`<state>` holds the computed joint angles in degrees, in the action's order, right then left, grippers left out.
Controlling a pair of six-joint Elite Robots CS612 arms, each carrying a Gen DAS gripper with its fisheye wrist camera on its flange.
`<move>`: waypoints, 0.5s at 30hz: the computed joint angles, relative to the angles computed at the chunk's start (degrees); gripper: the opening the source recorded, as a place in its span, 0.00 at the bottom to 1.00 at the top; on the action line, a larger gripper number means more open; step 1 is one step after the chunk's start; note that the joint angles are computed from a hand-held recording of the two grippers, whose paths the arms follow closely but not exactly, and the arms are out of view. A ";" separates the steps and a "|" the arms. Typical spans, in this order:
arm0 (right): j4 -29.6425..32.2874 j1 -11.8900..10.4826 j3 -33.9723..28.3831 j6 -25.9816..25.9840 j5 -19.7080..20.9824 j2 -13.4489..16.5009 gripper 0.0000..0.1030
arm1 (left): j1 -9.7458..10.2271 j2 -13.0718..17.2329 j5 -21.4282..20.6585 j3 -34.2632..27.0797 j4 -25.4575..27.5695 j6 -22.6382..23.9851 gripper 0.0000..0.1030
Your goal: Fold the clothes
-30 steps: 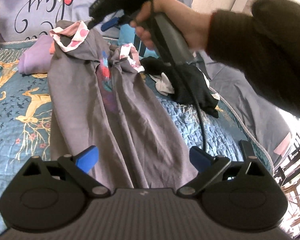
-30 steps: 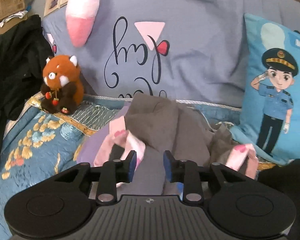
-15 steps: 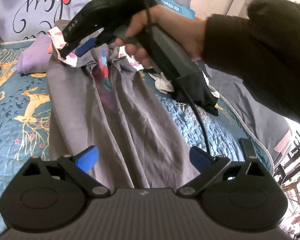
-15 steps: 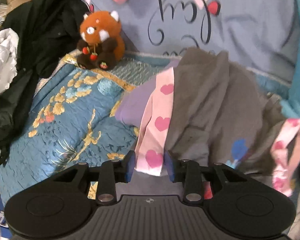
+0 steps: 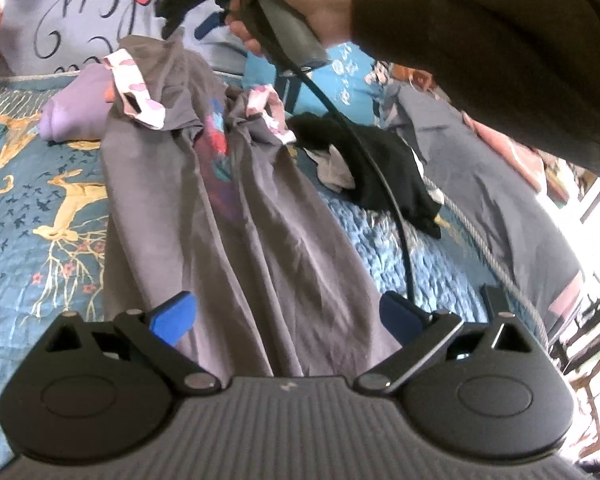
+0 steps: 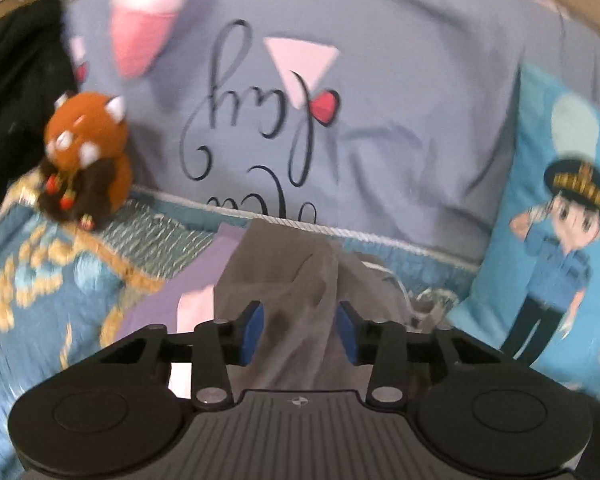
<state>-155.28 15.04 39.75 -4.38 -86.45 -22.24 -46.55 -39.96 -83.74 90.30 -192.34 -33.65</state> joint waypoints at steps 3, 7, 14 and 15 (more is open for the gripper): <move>5.72 -0.05 -4.39 2.07 0.06 1.77 0.02 | 0.62 0.13 -0.69 0.36 -1.62 -3.13 0.97; 4.43 0.17 -4.10 1.32 -1.96 1.65 0.01 | 0.87 0.16 -0.01 0.47 -1.63 -4.33 0.97; 1.39 0.26 -3.29 -2.03 -8.50 0.91 0.01 | 0.87 0.13 -0.17 0.76 -2.63 -4.15 0.97; 2.73 0.13 -3.81 -2.12 -7.55 1.03 0.01 | 0.93 0.13 -0.33 0.79 -2.73 -4.39 0.97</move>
<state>-152.55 15.17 35.94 -6.50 -94.01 -21.22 -45.61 -39.83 -84.07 91.09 -195.07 -38.04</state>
